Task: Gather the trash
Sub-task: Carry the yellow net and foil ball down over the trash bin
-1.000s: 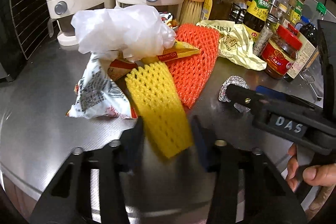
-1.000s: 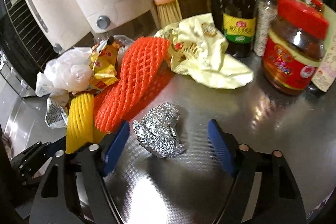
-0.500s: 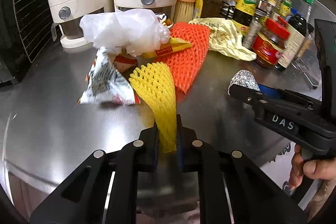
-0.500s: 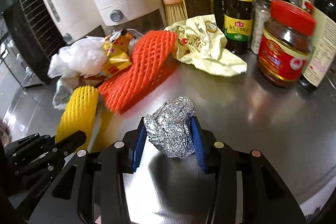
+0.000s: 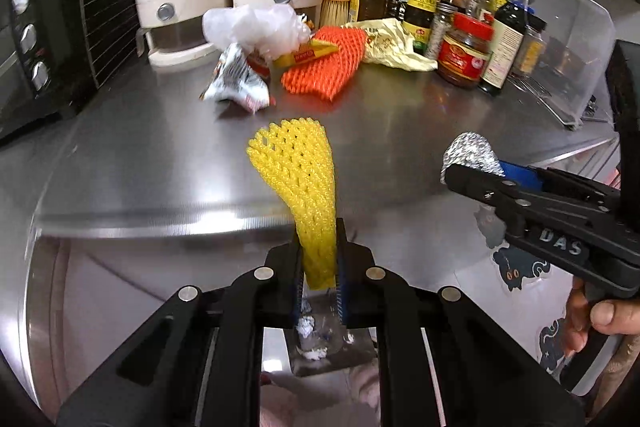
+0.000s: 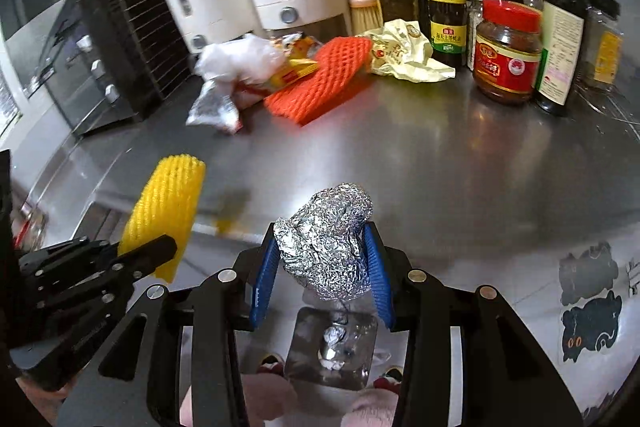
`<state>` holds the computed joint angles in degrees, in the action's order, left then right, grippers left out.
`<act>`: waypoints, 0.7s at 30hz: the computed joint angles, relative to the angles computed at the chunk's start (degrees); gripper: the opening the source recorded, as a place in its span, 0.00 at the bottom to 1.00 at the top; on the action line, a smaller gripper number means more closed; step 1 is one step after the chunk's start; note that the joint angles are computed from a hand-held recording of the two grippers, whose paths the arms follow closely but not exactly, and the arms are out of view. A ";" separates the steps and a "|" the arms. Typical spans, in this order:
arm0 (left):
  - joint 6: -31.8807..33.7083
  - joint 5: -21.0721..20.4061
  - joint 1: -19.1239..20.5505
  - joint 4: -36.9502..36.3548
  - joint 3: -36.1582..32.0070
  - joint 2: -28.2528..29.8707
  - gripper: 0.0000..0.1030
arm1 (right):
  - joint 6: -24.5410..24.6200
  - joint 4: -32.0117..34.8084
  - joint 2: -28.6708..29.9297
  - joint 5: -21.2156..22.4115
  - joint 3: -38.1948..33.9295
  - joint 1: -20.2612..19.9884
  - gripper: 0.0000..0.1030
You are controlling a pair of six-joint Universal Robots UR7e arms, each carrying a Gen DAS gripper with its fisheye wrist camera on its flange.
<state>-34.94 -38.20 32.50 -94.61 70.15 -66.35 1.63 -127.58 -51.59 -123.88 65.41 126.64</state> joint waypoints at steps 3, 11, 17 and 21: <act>-2.53 -0.70 -1.56 -0.25 4.62 -3.32 0.11 | -0.04 -1.86 -2.16 -0.20 3.76 1.22 0.41; -8.24 -0.75 -4.92 1.36 13.73 -9.28 0.11 | 2.93 -5.33 -6.94 -1.17 14.23 2.53 0.42; -11.15 -2.61 -5.19 2.21 19.62 -12.12 0.11 | 5.36 -6.77 -8.79 -2.20 22.11 1.89 0.42; -12.27 -3.88 -4.46 1.28 23.37 -13.29 0.11 | 6.94 -6.60 -9.07 -1.58 25.32 0.81 0.42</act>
<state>-47.21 -42.07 28.04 -93.33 93.52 -79.64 8.57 -134.18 -60.65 -125.46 90.73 127.46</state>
